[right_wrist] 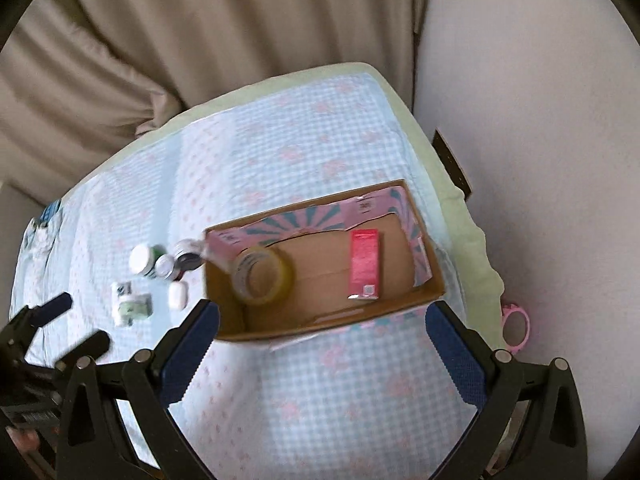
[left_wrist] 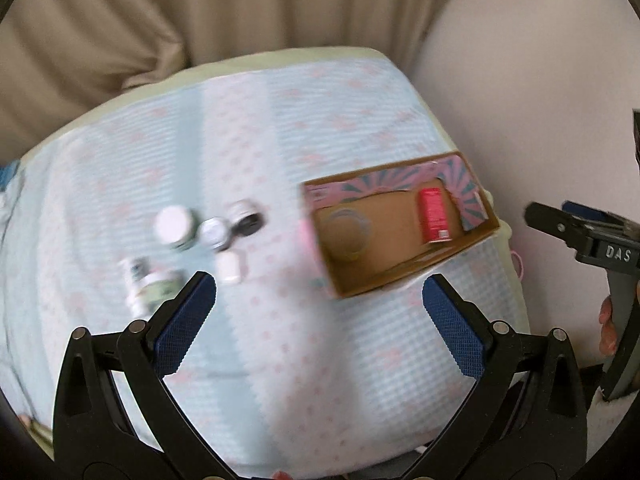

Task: Organize rigid objects
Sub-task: 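Release the tape roll and red box into the cardboard box, withdraw both tools, then grasp the white pill bottle with the left tool while the right tool grasps the pale green jar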

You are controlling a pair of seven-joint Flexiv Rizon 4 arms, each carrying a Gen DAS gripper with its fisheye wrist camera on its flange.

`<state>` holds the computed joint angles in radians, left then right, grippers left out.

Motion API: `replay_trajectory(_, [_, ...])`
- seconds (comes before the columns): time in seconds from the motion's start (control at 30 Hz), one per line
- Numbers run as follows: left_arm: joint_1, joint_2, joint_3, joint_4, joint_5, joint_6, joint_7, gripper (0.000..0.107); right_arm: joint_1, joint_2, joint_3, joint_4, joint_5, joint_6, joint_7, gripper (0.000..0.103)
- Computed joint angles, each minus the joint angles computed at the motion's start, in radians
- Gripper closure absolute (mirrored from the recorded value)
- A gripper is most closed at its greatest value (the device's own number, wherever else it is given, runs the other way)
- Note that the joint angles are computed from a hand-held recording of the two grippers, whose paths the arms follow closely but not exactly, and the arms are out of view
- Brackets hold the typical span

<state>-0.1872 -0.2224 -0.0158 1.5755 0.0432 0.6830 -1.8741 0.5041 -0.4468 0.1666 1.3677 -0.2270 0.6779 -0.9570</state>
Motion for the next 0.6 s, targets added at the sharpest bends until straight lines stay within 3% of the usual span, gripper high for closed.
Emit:
replay_trajectory(0.27, [0.108, 0.269, 0.078, 0.245, 0.016, 0.008, 0.005, 0.004, 0.102, 0.033, 0.033, 0.027, -0.059, 0.005, 0.046, 0.0])
replay_trajectory(0.4, [0.191, 0.36, 0.131, 0.356, -0.069, 0.022, 0.123, 0.004, 0.178, 0.006, 0.044, -0.007, -0.098, -0.002, 0.072, 0.0])
replay_trajectory(0.6, [0.296, 0.417, 0.197, 0.451, -0.192, 0.029, 0.327, 0.004, 0.278, -0.079, 0.05, -0.124, -0.09, -0.044, 0.178, 0.0])
